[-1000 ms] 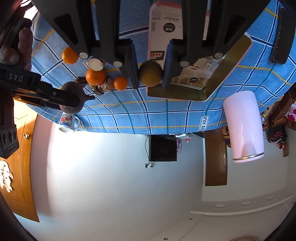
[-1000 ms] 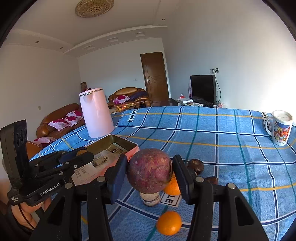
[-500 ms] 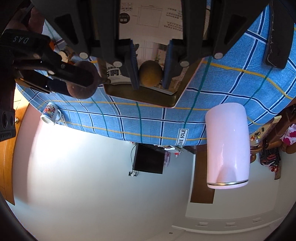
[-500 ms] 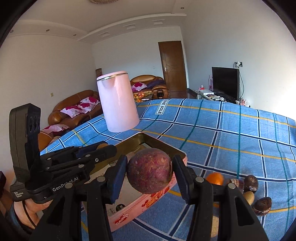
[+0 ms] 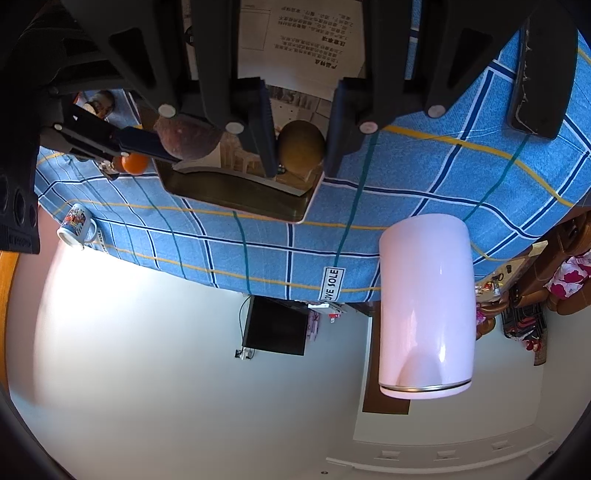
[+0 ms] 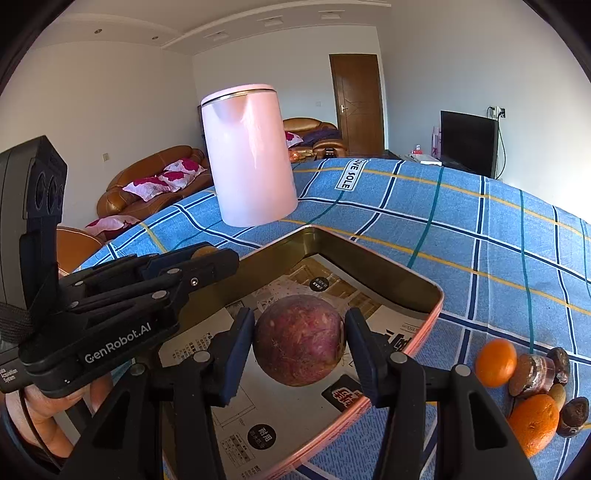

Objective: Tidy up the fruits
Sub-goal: 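Carry both fruits over the pink tin and open both tools to drop them, then grasp the white-lidded jar with the left tool while the right tool grasps an orange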

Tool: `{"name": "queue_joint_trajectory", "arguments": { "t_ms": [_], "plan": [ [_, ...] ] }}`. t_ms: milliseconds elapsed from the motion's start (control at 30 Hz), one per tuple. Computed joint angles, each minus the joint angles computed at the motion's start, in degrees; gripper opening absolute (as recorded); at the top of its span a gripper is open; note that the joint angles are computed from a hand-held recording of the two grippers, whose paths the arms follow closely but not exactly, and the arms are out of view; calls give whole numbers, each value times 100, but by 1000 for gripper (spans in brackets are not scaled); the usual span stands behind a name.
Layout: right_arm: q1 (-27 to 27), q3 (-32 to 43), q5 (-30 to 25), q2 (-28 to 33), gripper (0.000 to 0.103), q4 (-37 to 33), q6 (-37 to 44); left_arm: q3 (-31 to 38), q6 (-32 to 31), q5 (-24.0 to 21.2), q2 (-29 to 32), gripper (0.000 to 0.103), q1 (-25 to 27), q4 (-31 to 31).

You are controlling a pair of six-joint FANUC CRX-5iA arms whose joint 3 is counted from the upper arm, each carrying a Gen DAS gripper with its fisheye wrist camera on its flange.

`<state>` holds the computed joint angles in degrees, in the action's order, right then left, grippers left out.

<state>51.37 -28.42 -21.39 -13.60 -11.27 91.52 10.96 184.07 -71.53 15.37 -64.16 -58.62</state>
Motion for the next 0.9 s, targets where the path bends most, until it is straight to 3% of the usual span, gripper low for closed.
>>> {"name": "queue_joint_trajectory", "arguments": {
  "t_ms": [100, 167, 233, 267, 467, 533, 700, 767, 900],
  "plan": [
    [24, 51, -68, 53, 53, -11, 27, 73, -21, -153, 49, 31, -20, -47],
    [65, 54, -116, 93, 54, 145, -116, 105, 2, -210, 66, 44, -51, -82],
    [51, 4, -64, 29, 58, 139, -151, 202, 79, -424, 128, 67, -145, -185],
    [51, -57, -8, -37, 61, 178, -217, 233, 116, -493, 141, 70, -208, -263],
    [-47, -834, 147, -932, 66, 974, -802, 483, 59, -666, 253, 71, -558, -564],
    [-137, -1299, 198, -1392, 68, 1614, -1377, 636, -19, -612, 364, 79, -654, -633],
    [-543, -2286, 55, -2393, 68, 3112, -2667, 1111, -472, -92, 730, 82, -676, -481],
    [-702, -2398, -157, -2591, 68, 3105, -2632, 1310, -727, 127, 890, 82, -638, -328],
    [-1000, -2233, -426, -2532, 68, 2308, -1807, 1717, -1206, 349, 1223, 82, -561, -9]
  ]
}}
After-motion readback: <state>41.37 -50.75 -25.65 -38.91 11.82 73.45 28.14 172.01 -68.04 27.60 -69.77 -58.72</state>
